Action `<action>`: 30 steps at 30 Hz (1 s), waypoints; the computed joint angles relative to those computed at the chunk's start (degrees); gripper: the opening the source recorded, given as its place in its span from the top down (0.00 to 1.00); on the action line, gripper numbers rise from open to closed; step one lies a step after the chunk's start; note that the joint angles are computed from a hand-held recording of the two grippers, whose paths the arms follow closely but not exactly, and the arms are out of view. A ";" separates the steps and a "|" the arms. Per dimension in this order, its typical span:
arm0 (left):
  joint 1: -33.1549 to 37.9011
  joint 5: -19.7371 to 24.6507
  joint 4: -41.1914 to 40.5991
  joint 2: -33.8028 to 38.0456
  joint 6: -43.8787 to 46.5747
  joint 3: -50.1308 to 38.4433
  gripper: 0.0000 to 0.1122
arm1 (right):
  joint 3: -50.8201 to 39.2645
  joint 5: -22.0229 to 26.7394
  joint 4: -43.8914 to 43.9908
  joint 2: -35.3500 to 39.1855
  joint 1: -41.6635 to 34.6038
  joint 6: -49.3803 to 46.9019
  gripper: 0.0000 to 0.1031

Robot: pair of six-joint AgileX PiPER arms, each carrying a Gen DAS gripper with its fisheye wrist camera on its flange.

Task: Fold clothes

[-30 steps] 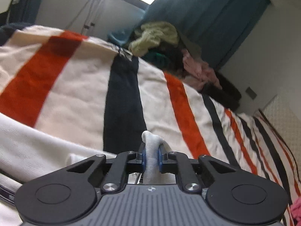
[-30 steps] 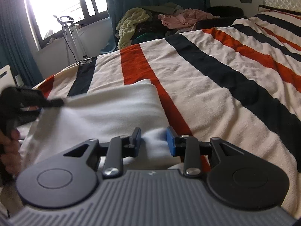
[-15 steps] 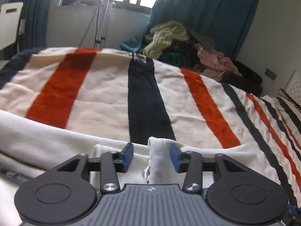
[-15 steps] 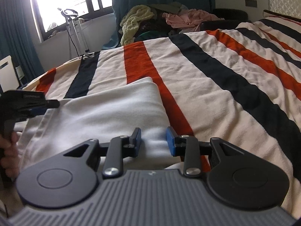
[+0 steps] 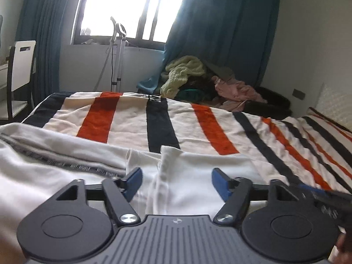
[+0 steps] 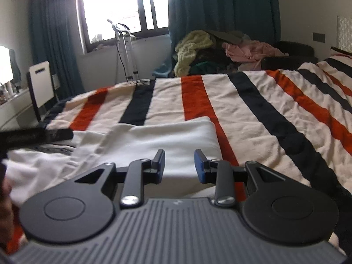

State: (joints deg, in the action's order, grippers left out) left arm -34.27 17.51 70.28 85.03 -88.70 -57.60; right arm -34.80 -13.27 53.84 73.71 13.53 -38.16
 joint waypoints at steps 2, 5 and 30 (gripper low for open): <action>-3.10 3.14 0.62 -3.96 -1.67 3.13 0.25 | 1.52 -0.54 4.83 -3.20 1.22 -4.19 0.68; -8.77 9.56 3.29 -8.67 -6.28 7.25 0.12 | 3.75 0.60 2.80 -6.96 1.37 -1.38 0.36; 15.33 7.49 -40.78 -5.99 10.55 8.39 0.09 | 4.69 -1.37 -2.59 -3.75 1.05 8.21 0.11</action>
